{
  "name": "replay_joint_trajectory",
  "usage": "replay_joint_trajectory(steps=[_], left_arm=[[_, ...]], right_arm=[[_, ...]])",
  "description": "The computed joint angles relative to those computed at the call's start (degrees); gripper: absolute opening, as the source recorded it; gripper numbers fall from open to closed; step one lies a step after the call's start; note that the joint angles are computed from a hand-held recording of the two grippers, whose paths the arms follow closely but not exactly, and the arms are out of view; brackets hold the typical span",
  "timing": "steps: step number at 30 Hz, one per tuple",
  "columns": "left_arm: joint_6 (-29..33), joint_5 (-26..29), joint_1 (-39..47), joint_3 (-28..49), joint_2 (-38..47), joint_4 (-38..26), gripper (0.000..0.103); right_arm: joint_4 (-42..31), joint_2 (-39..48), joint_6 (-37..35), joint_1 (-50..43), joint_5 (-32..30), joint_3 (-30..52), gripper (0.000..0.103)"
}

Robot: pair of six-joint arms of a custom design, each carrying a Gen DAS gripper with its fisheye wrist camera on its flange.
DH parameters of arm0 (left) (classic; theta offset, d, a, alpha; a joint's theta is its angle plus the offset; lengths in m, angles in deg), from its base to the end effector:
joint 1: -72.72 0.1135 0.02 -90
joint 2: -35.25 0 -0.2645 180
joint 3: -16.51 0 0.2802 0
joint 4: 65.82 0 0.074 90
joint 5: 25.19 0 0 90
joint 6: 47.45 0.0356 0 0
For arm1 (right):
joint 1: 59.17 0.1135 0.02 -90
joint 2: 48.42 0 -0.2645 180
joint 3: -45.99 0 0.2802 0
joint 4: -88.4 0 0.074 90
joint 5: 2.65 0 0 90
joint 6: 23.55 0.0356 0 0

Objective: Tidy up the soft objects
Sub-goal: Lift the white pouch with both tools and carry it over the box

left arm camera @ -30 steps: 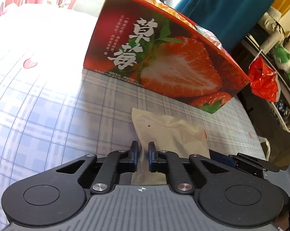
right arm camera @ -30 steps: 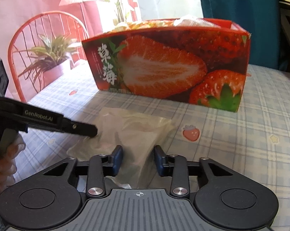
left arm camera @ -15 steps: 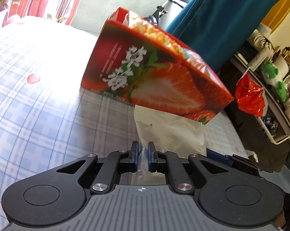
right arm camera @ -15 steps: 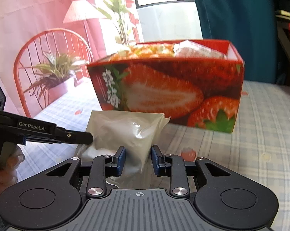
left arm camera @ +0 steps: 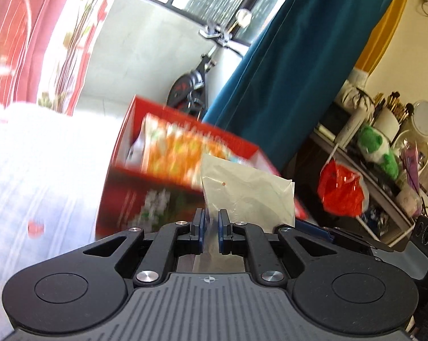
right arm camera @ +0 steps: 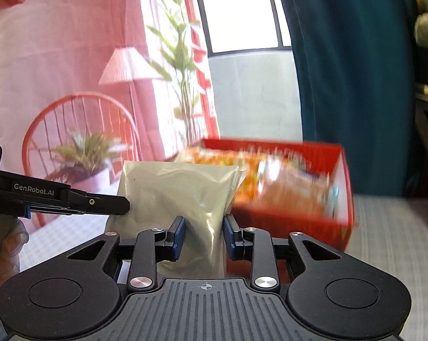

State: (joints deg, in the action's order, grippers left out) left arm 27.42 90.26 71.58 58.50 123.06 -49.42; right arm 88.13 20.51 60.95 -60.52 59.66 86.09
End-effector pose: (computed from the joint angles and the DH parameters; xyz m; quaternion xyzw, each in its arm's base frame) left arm 0.2973 -0.0212 0.1247 0.0077 0.8495 -0.2579 0.4601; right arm 0.2629 0.0104 0.1739 -0.1515 0.8321 0.1765 0.5035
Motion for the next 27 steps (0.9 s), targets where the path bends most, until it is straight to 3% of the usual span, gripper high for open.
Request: replay_joint_trajectory(steps=[8, 15, 23, 25, 27], left_arm=[[1.1, -3.1, -1.9, 9.1, 3.6, -2.5, 0.01], [2.8, -5.9, -2.3, 20.0, 13.0, -8.2, 0.01], [8.5, -9.5, -2.7, 33.2, 22.7, -21.1, 0.01], [9.6, -10.8, -2.8, 36.9, 25.3, -26.0, 0.009], [11.0, -12.2, -3.3, 37.6, 26.1, -26.4, 0.009]], right_arm=[[0.9, 8.6, 0.9, 1.2, 3.1, 10.3, 0.027], [-0.3, 19.6, 2.3, 3.5, 6.6, 20.1, 0.027], [-9.7, 32.8, 3.4, 6.0, 11.4, 33.8, 0.026], [-14.0, 35.7, 1.6, 6.4, 12.0, 37.4, 0.026], [-17.4, 37.8, -1.4, 7.0, 13.3, 40.2, 0.026]])
